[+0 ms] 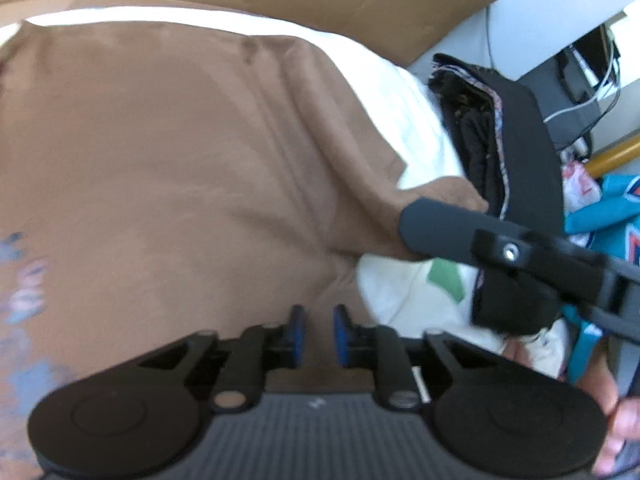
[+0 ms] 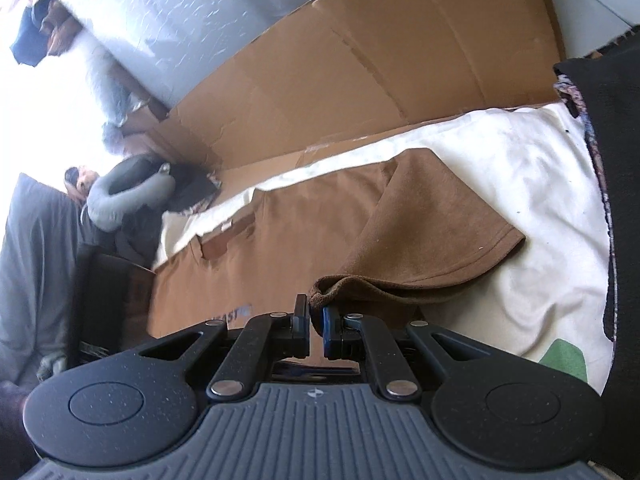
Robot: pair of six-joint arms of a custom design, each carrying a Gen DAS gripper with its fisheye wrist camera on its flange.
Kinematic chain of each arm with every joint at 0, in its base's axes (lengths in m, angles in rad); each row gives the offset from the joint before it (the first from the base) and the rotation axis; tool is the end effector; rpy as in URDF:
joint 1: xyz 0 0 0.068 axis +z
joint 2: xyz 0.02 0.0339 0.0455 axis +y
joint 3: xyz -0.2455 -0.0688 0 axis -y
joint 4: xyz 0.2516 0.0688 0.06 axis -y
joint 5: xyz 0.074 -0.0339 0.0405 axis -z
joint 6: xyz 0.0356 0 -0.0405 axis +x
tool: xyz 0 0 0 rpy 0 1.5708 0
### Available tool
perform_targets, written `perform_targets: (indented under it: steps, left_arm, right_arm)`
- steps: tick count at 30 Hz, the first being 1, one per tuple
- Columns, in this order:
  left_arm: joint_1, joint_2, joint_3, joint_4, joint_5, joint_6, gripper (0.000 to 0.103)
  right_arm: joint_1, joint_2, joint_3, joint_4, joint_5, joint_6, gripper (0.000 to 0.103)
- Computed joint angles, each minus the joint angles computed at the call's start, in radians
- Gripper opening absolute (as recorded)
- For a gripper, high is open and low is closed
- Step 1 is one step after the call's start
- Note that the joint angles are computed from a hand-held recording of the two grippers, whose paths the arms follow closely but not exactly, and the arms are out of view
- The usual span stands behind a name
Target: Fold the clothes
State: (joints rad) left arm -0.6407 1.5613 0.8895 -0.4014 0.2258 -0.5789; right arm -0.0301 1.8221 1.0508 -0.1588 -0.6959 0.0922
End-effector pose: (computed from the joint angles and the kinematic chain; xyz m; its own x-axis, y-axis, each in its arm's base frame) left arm 0.2388 -0.1880 0.1538 -0.9553 0.0472 -0.2919 0.1740 0.8879 -0.4258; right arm 0.3644 0.0119 0.1377 -0.8311 0.0957 -0.5479 -0.2846 0.7731 0.5668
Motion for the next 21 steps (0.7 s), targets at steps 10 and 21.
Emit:
perform_targets:
  steps: [10, 21]
  left_arm:
    - [0.07, -0.14, -0.009, -0.118, -0.111, 0.032, 0.038]
    - [0.113, -0.149, -0.004, -0.1, -0.117, 0.033, 0.039]
  right_arm:
    - [0.078, -0.006, -0.034, -0.004, 0.063, -0.114, 0.007]
    - [0.146, 0.027, -0.012, -0.094, 0.098, -0.203, 0.03]
